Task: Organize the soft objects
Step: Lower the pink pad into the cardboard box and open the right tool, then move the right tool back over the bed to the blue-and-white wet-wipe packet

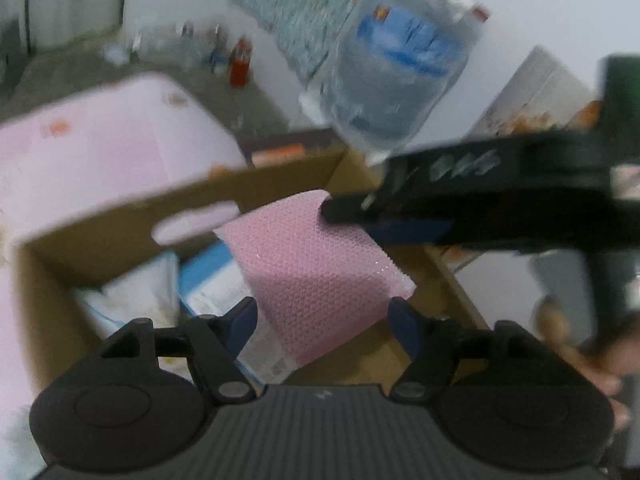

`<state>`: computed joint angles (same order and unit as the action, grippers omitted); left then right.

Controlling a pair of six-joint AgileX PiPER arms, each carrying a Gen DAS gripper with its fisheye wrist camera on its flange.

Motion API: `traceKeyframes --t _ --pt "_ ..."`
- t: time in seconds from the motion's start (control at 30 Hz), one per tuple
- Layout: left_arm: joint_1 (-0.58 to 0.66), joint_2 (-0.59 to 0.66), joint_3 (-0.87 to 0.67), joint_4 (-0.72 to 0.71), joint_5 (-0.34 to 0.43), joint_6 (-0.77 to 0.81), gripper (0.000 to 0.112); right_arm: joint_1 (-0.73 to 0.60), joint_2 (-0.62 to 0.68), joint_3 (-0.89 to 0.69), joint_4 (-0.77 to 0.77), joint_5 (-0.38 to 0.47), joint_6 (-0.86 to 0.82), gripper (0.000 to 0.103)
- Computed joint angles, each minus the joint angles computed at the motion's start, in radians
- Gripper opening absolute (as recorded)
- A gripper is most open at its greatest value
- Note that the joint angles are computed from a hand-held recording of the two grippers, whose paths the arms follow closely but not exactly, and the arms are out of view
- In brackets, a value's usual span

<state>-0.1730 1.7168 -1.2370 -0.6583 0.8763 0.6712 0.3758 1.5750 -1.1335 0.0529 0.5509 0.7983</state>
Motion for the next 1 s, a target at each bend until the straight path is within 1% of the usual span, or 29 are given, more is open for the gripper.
traceKeyframes --t 0.03,0.1,0.23,0.33,0.43,0.57,0.67,0.73,0.83,0.9,1.0 --pt "-0.006 0.026 -0.01 0.012 -0.001 -0.032 0.073 -0.005 -0.001 0.005 -0.031 0.002 0.016 0.041" --pt "0.003 0.052 -0.014 -0.001 -0.004 -0.038 0.073 -0.007 -0.015 0.039 -0.084 -0.031 0.054 0.041" --pt "0.04 0.031 -0.009 0.003 -0.003 -0.022 0.073 -0.011 -0.047 0.101 -0.079 -0.086 0.05 0.041" --pt "0.092 -0.002 -0.017 -0.01 0.03 0.004 0.074 -0.006 -0.071 0.112 -0.069 -0.091 0.056 0.041" --pt "0.147 -0.071 0.005 -0.01 0.047 0.027 0.076 0.017 -0.102 0.126 -0.073 -0.105 0.086 0.041" --pt "0.239 -0.156 0.018 0.018 0.1 0.052 0.076 0.065 -0.14 0.142 -0.085 -0.097 0.136 0.042" --pt "0.356 -0.225 0.049 -0.002 0.156 0.126 0.078 0.095 -0.14 0.149 -0.063 -0.099 0.136 0.042" --pt "0.441 -0.26 0.065 -0.014 0.197 0.172 0.081 0.117 -0.131 0.149 -0.073 -0.101 0.15 0.042" --pt "0.58 -0.31 0.104 -0.034 0.24 0.252 0.081 0.132 -0.088 0.145 -0.037 -0.123 0.138 0.043" --pt "0.678 -0.328 0.121 -0.047 0.275 0.32 0.081 0.127 -0.033 0.136 0.051 -0.153 0.078 0.043" --pt "0.827 -0.346 0.138 -0.06 0.315 0.407 0.081 0.125 0.067 0.102 0.11 -0.187 0.044 0.043"
